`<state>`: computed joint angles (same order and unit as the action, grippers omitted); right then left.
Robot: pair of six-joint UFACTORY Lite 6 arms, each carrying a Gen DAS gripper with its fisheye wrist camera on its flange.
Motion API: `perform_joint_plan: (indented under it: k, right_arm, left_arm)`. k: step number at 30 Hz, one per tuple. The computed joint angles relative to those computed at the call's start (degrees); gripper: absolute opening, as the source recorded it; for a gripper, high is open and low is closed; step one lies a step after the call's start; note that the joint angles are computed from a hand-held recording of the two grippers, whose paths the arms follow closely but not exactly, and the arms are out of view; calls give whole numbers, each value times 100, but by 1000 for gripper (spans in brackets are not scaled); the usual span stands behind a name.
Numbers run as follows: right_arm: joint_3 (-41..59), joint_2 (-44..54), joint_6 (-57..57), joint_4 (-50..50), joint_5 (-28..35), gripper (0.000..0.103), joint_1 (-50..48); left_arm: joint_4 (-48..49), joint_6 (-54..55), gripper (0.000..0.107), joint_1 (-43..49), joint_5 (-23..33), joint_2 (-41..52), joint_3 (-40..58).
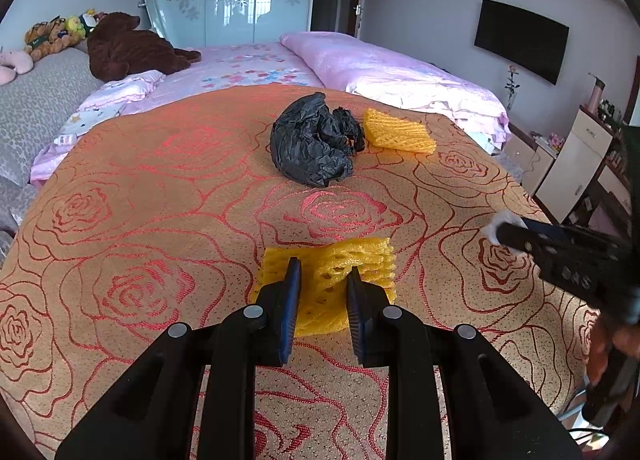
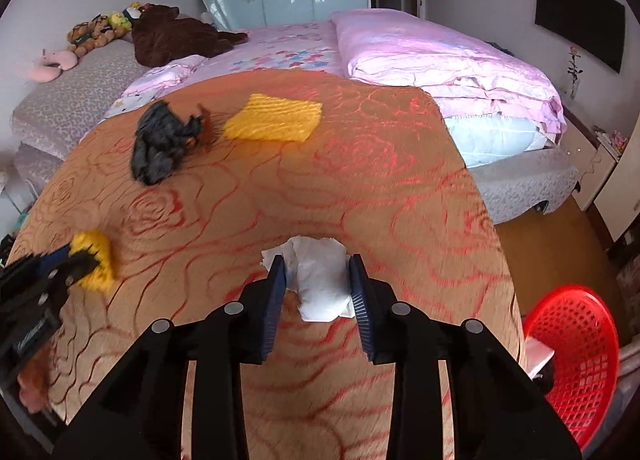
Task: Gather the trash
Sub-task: 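Carry the yellow foam net and white cloth over the red wastebasket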
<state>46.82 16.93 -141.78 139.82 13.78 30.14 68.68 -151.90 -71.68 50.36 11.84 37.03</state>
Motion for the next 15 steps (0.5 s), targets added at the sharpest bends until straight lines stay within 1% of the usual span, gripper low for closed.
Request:
perform_joint_plan:
  k: [3, 4, 8, 11, 15]
  right_arm:
    - [-328, -300, -260, 341, 73, 32, 53]
    - [-492, -437, -586, 693, 131, 32, 76]
    - [-851, -671, -908, 1092, 317, 32, 112]
    - [-1070, -815, -1025, 1210, 397, 32, 146]
    - [-1279, -1113, -592, 824, 476, 32, 37]
  left_arm:
    - [-11, 1, 21, 1, 18, 11, 17]
    - [-12, -28, 21, -19, 32, 12, 14]
    - [-131, 71, 21, -54, 109, 68, 118]
    - [-223, 239, 21, -107, 182, 92, 246]
    - [-279, 451, 21, -142, 274, 50, 387]
